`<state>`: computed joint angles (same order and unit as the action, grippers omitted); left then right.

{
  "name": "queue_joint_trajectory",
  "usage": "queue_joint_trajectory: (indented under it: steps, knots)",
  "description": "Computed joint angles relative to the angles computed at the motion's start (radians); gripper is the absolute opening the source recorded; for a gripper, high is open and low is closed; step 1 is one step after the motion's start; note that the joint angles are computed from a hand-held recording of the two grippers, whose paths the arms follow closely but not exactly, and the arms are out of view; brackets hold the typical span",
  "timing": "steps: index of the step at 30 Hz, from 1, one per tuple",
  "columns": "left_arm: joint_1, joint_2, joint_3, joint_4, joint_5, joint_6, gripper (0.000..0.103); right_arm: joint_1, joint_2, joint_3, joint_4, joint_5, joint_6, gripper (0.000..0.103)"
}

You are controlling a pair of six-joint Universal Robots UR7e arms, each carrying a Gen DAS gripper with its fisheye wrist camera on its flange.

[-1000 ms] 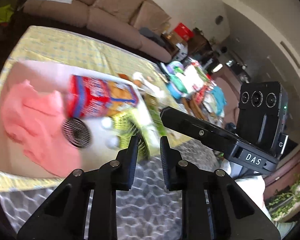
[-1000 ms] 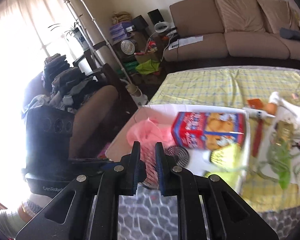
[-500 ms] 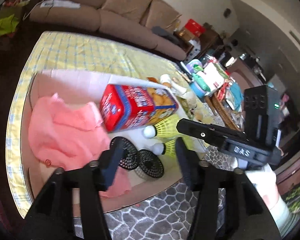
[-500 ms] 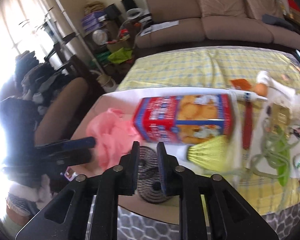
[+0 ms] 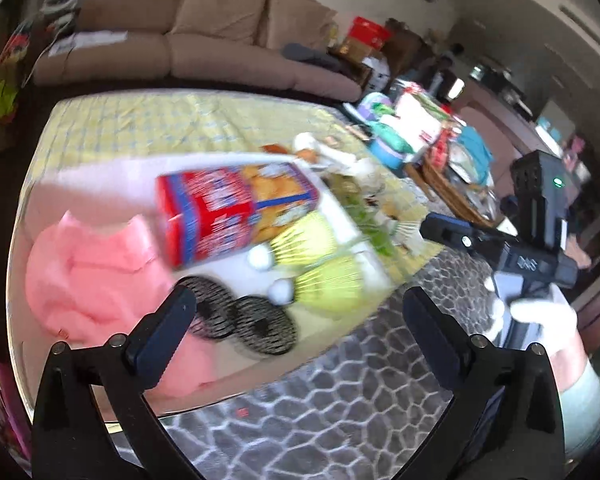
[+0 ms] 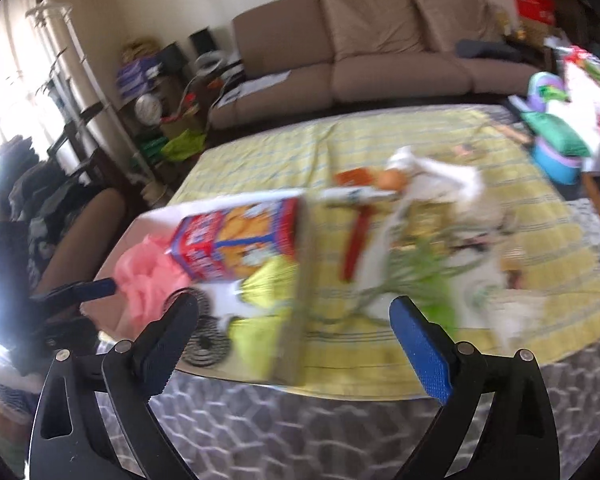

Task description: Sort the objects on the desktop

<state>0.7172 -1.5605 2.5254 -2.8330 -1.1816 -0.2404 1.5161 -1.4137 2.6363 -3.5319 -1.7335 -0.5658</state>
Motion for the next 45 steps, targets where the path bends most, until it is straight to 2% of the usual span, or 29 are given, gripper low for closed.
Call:
queue_joint_trajectory:
  steps: [3,8,11,13,15,18,22,27,32,35,37,38,41,45]
  knots:
    - [-0.06,0.047,-0.025,0.021,0.011,-0.014,0.103,-0.103,-0.125,0.023,0.041,0.078,0.004,0.098]
    - [-0.121,0.182,-0.083,0.006,0.0,-0.045,0.103,-0.33,-0.301,0.04,0.098,0.272,0.021,0.098]
    - [-0.139,0.279,-0.123,-0.032,-0.028,-0.048,0.103,-0.427,-0.328,0.028,0.125,0.354,0.054,0.098]
    - [-0.142,0.364,-0.153,-0.081,-0.072,-0.056,0.103,-0.494,-0.318,0.016,0.12,0.419,0.074,0.098]
    - [-0.137,0.432,-0.176,-0.142,-0.116,-0.055,0.103,-0.538,-0.306,-0.006,0.15,0.46,0.068,0.098]
    - [-0.138,0.555,-0.229,-0.212,-0.153,-0.061,0.103,-0.569,-0.284,-0.045,0.188,0.459,0.057,0.098]
    - [-0.153,0.704,-0.323,-0.205,-0.128,-0.063,0.103,-0.601,-0.27,-0.071,0.2,0.446,0.03,0.098]
    - [-0.152,0.844,-0.42,-0.203,-0.07,-0.078,0.103,-0.685,-0.33,-0.083,0.335,0.562,0.056,0.098]
    - [-0.131,0.904,-0.461,-0.218,-0.068,-0.1,0.102,-0.698,-0.354,-0.095,0.391,0.586,0.036,0.098]
    - [-0.111,0.887,-0.454,-0.247,-0.099,-0.096,0.102,-0.688,-0.325,-0.132,0.401,0.6,0.03,0.098]
    - [-0.098,0.857,-0.445,-0.239,-0.12,-0.08,0.102,-0.657,-0.29,-0.167,0.402,0.574,0.016,0.095]
    - [-0.096,0.845,-0.445,-0.231,-0.12,-0.077,0.102,-0.624,-0.259,-0.191,0.395,0.536,-0.004,0.091]
    - [-0.075,0.789,-0.436,-0.218,-0.138,-0.09,0.102,-0.536,-0.182,-0.233,0.384,0.42,-0.056,0.088]
    - [-0.035,0.714,-0.471,-0.169,-0.132,-0.114,0.102,-0.396,-0.049,-0.28,0.325,0.198,-0.133,0.084]
